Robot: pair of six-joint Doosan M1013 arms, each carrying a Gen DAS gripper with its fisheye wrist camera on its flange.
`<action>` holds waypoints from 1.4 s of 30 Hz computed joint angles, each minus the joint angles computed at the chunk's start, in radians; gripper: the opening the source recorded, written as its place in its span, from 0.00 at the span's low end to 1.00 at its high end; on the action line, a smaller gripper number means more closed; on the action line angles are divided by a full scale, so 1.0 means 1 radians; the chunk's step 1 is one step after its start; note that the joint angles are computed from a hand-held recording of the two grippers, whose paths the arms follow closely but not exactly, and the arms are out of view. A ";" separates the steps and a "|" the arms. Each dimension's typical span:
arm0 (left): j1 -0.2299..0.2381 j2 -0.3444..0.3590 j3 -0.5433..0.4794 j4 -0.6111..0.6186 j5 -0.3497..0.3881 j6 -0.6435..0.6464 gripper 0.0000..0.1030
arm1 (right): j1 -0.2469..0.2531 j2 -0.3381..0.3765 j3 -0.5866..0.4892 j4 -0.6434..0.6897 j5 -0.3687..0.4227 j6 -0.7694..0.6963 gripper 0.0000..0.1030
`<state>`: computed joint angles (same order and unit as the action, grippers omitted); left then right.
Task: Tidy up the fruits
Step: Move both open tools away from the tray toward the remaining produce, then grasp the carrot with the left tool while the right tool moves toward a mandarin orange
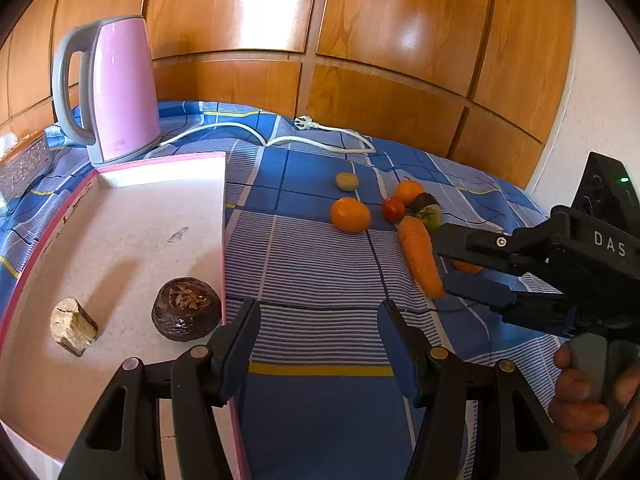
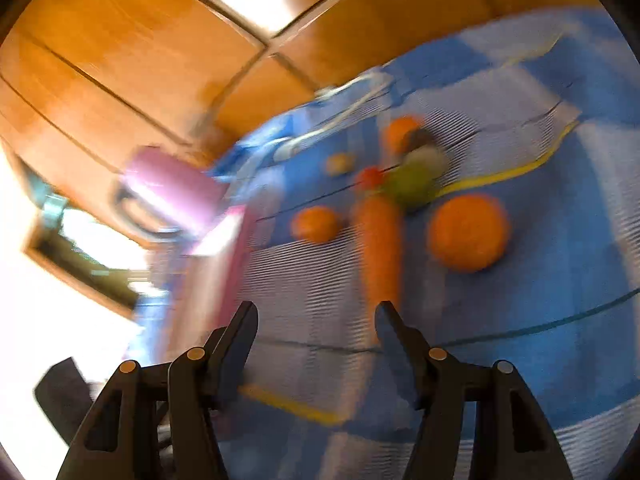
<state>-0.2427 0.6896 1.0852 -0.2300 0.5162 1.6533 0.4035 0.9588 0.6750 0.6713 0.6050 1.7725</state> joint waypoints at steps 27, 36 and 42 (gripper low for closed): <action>-0.014 0.119 -0.220 -0.125 0.183 0.114 0.48 | 0.065 0.085 -0.228 -1.012 0.328 0.660 0.51; -0.016 0.202 -0.376 -0.147 0.312 0.053 0.48 | 0.064 0.115 -0.284 -1.056 0.435 0.703 0.37; -0.030 0.259 -0.487 -0.135 0.395 0.056 0.48 | 0.055 0.114 -0.276 -1.032 0.450 0.730 0.35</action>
<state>-0.2728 0.9481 0.5985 -0.3653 0.9108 1.7098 0.4584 1.0732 0.3990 -0.3610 1.0551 2.5023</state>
